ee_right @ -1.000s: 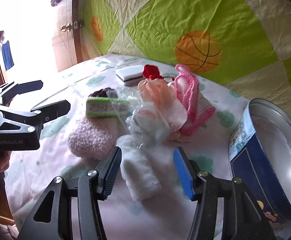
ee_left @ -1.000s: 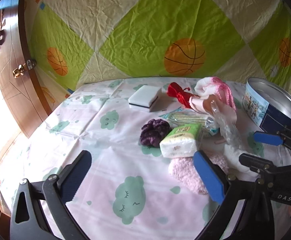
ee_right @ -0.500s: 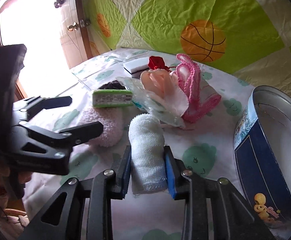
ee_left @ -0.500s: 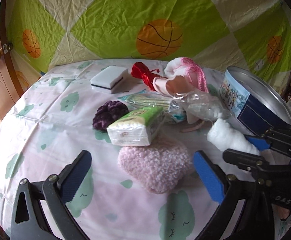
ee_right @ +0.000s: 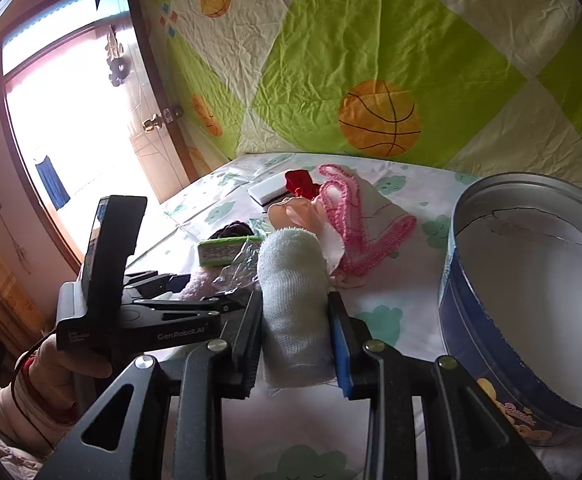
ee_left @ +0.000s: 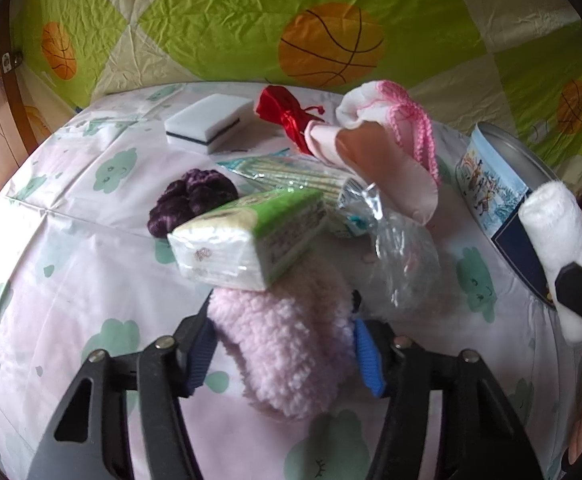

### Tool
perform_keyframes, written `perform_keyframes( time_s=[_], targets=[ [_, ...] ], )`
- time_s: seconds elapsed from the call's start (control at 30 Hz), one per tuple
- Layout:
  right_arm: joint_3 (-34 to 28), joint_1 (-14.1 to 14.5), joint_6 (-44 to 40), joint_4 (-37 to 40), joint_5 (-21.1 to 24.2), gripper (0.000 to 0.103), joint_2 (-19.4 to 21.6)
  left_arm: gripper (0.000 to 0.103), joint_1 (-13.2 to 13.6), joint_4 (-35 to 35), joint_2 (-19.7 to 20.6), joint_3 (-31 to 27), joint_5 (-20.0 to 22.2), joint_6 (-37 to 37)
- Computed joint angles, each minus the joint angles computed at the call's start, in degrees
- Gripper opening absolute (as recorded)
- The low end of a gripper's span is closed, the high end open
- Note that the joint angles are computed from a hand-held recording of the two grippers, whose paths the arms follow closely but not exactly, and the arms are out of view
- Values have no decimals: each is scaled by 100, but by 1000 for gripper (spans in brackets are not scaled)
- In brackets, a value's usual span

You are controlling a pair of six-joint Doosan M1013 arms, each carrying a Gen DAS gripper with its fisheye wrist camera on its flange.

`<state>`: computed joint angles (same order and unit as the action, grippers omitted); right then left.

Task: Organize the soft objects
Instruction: 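Carry the towel and sock over the blue tin and release both inside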

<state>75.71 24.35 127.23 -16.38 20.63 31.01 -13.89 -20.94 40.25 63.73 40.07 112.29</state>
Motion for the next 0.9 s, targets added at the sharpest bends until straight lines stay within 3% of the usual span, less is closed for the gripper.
perform_keyframes(
  time_s=[0.03, 0.1, 0.37, 0.53, 0.63, 0.77, 0.9],
  targets=[
    [25, 7, 291, -261, -7, 33, -16, 35, 49, -297, 2, -6, 71, 231],
    [80, -8, 584, -465, -72, 33, -49, 35, 136, -751, -10, 17, 189, 721],
    [203, -11, 1980, -1598, -217, 33, -115, 35, 323, -1229, -401, 619, -111, 1728],
    [323, 16, 3479, -3016, -288, 33, -193, 34, 483, -1905, -587, 860, -58, 2591],
    [360, 75, 4374, -3951, -72, 33, -221, 35, 552, -2426, -697, 981, -110, 3082],
    [476, 135, 5554, -5254, 292, 33, -312, 35, 516, -3172, -850, 1135, -498, 3858],
    [610, 158, 6389, -6081, 977, 33, -428, 35, 376, -3816, -900, 1135, -753, 4613]
  ],
)
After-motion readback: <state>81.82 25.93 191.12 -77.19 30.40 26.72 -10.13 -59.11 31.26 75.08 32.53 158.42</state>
